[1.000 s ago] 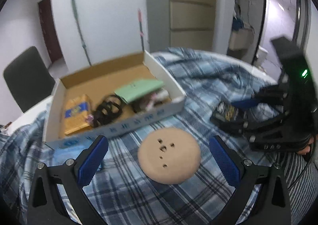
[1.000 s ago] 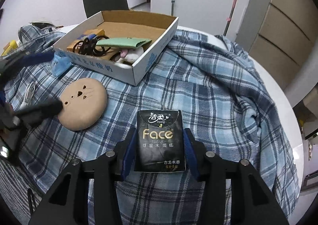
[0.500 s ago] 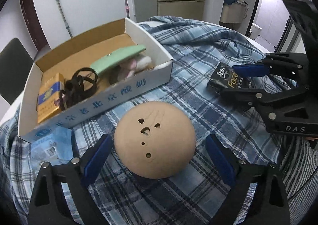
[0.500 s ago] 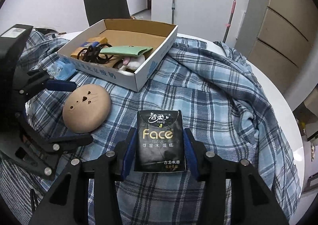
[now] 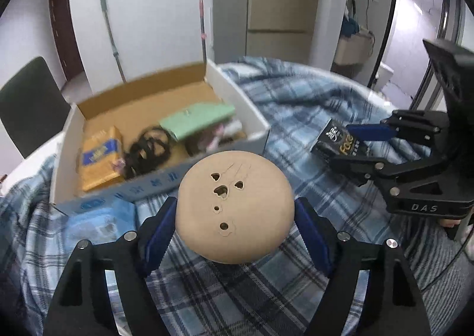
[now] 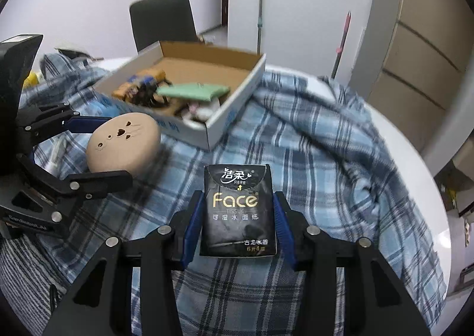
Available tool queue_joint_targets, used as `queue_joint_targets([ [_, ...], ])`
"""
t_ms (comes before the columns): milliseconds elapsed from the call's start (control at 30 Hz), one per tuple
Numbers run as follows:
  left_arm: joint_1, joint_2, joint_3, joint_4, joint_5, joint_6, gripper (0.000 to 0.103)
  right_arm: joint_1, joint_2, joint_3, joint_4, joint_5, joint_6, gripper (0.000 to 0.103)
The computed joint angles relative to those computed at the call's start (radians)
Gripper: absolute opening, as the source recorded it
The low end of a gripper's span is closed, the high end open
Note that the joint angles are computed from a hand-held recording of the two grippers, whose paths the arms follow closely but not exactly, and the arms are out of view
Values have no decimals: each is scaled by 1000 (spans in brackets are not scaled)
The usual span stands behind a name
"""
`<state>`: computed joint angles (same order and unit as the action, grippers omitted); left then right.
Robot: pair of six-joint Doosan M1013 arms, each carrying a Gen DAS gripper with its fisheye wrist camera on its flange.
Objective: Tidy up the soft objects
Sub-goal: 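Carry the pad and tissue pack over the box and release both inside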
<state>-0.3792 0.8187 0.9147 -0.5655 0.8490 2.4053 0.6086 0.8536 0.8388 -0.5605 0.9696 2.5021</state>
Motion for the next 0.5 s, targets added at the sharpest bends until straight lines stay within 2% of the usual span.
queue_joint_targets([
  [200, 17, -82, 101, -135, -148, 100, 80, 20, -15, -2, -117, -35, 64, 45],
  [300, 24, -105, 110, -143, -195, 54, 80, 24, -12, -31, -131, -41, 72, 45],
  [500, 23, -108, 59, -116, -293, -7, 80, 20, 44, -190, -129, 7, 33, 45],
])
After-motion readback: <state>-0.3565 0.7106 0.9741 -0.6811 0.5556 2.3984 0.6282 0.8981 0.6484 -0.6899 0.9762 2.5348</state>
